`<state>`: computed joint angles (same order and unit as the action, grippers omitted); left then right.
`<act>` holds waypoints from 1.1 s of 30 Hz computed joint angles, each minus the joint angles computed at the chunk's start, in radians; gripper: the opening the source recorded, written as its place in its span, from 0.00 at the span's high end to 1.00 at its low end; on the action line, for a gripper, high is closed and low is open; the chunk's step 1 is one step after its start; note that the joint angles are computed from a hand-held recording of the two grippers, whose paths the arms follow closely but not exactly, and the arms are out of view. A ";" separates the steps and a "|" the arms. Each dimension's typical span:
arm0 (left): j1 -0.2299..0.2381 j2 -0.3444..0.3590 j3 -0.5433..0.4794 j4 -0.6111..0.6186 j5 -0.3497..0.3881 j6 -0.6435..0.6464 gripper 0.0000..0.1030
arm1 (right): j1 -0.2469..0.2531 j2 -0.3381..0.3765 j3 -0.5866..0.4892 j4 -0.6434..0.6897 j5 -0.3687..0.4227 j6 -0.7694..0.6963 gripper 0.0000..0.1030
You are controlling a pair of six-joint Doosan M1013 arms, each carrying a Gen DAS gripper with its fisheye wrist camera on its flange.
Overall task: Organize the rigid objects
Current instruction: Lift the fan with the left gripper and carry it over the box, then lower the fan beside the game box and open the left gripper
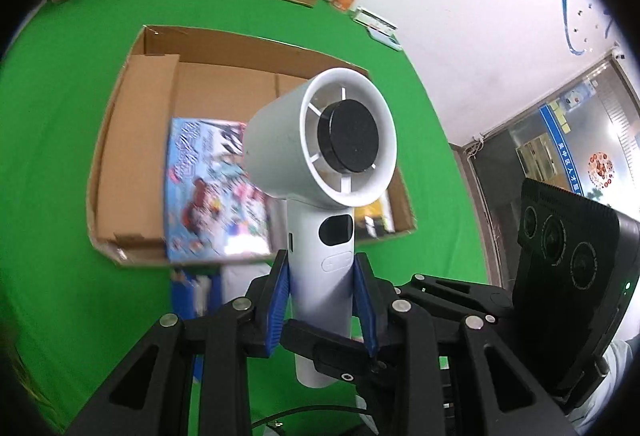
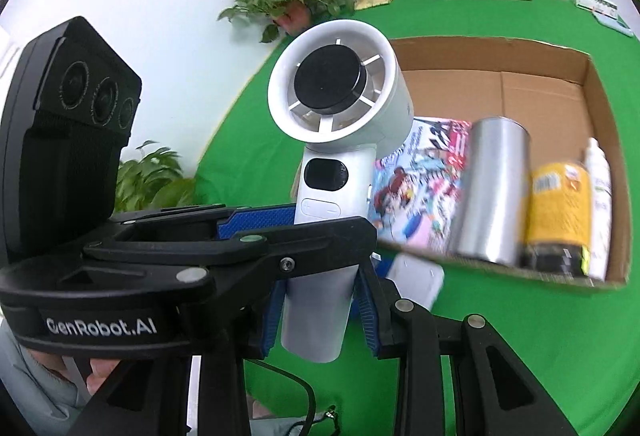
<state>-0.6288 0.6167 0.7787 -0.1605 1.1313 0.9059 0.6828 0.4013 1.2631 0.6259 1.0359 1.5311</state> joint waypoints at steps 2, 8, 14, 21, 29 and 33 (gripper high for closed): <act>0.029 0.005 0.000 -0.035 0.007 0.019 0.72 | 0.003 0.053 -0.060 0.009 0.025 0.021 0.69; 0.099 0.041 -0.006 -0.139 0.023 0.081 0.72 | 0.010 0.178 -0.193 0.027 0.063 0.081 0.69; 0.133 0.076 0.001 -0.220 0.034 0.120 0.72 | 0.011 0.243 -0.219 0.046 0.076 0.132 0.69; 0.139 0.106 0.000 -0.285 0.057 0.158 0.72 | 0.014 0.274 -0.216 0.021 0.090 0.201 0.69; 0.152 0.085 0.081 -0.415 -0.104 0.206 0.72 | 0.026 0.266 -0.228 -0.120 0.083 0.239 0.69; 0.160 0.079 0.112 -0.419 -0.102 0.115 0.64 | 0.037 0.292 -0.275 -0.182 0.143 0.276 0.70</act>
<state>-0.4692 0.6958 0.8906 -0.5793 1.0296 1.0206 0.7194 0.6937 0.9883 0.4442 1.1793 1.8066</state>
